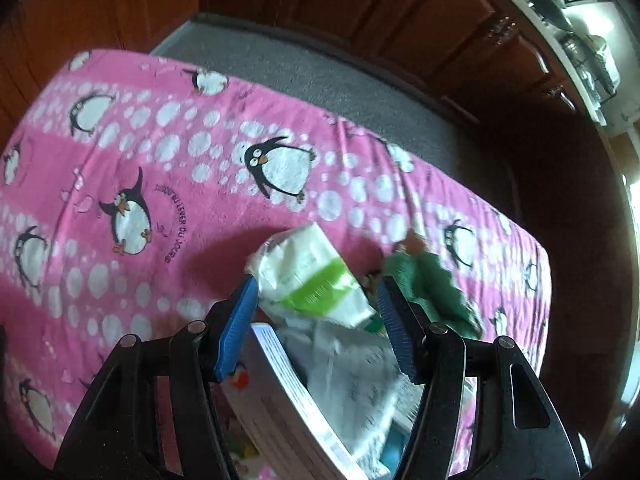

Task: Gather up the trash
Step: 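Grasp the white-green snack bag with the left tool while the right tool grasps a white tissue, then lift both held items and carry them over the white bucket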

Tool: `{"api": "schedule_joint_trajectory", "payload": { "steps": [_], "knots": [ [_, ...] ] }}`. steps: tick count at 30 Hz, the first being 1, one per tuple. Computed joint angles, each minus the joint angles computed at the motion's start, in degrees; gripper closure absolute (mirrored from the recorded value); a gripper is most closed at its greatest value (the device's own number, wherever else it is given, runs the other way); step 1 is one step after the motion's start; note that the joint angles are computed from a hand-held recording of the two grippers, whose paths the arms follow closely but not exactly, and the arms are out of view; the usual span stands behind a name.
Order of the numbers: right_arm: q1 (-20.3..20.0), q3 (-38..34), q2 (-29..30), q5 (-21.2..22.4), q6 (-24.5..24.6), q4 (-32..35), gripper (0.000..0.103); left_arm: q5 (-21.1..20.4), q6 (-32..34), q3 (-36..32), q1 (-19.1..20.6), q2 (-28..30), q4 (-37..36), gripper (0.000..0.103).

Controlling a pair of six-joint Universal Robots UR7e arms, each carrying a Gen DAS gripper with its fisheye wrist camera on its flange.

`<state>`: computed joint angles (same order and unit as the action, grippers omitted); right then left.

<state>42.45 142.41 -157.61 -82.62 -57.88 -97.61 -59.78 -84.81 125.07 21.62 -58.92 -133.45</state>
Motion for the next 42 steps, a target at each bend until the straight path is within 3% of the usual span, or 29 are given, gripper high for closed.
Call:
{"api": "schedule_joint_trajectory", "payload": {
  "steps": [7, 11, 15, 19, 28, 30, 32, 33, 34, 36, 40, 42],
  "knots": [
    [4.3, 0.4, 1.9, -2.5, 3.3, -2.6, 0.082, -1.3, 2.7, -1.7, 3.2, 3.7, -0.7, 0.042],
    [5.3, 0.6, 2.2, -2.8, 4.3, -3.5, 0.082, -0.8, 6.4, -3.4, 2.7, 5.4, 0.2, 0.044],
    [5.7, 0.7, 1.7, -2.0, 4.3, -3.8, 0.082, 1.0, 10.0, -4.3, 1.6, 6.6, -0.1, 0.092],
    [3.6, 0.1, -0.1, -0.2, 2.3, -1.9, 0.082, 2.9, 10.6, -2.0, 0.8, 4.9, -4.8, 0.097],
    [-0.6, -1.7, -3.0, 3.4, -1.6, 2.3, 0.082, 4.8, 12.6, -1.2, -2.8, 0.9, -4.6, 0.102],
    [-0.9, -1.9, -3.1, 3.5, -1.7, 2.6, 0.082, 4.1, 14.8, -1.6, -2.6, 1.0, -5.4, 0.101],
    [-1.5, -2.2, -3.3, 3.8, -2.0, 3.6, 0.082, 4.3, 12.8, -1.4, -2.8, 1.1, -4.9, 0.099],
    [-1.9, -2.3, -3.6, 3.9, -2.5, 4.2, 0.082, 3.6, 12.6, -1.2, -2.3, 1.3, -5.5, 0.093],
    [-2.5, -2.3, -4.0, 4.0, -3.1, 4.8, 0.082, 2.5, 12.6, -1.1, -1.6, 1.5, -6.2, 0.085],
    [-2.4, -2.2, -4.2, 3.4, -3.3, 5.2, 0.082, 1.4, 11.5, -1.4, -0.8, 2.6, -5.4, 0.043],
    [-0.5, -1.6, -3.1, 1.7, -1.5, 3.3, 0.082, 0.0, 11.1, -2.4, 0.6, 5.5, -6.2, 0.04],
    [0.3, -1.5, -2.5, 1.1, -0.6, 2.4, 0.082, -0.1, 11.5, -4.7, 1.3, 7.3, -1.7, 0.04]
  ]
}}
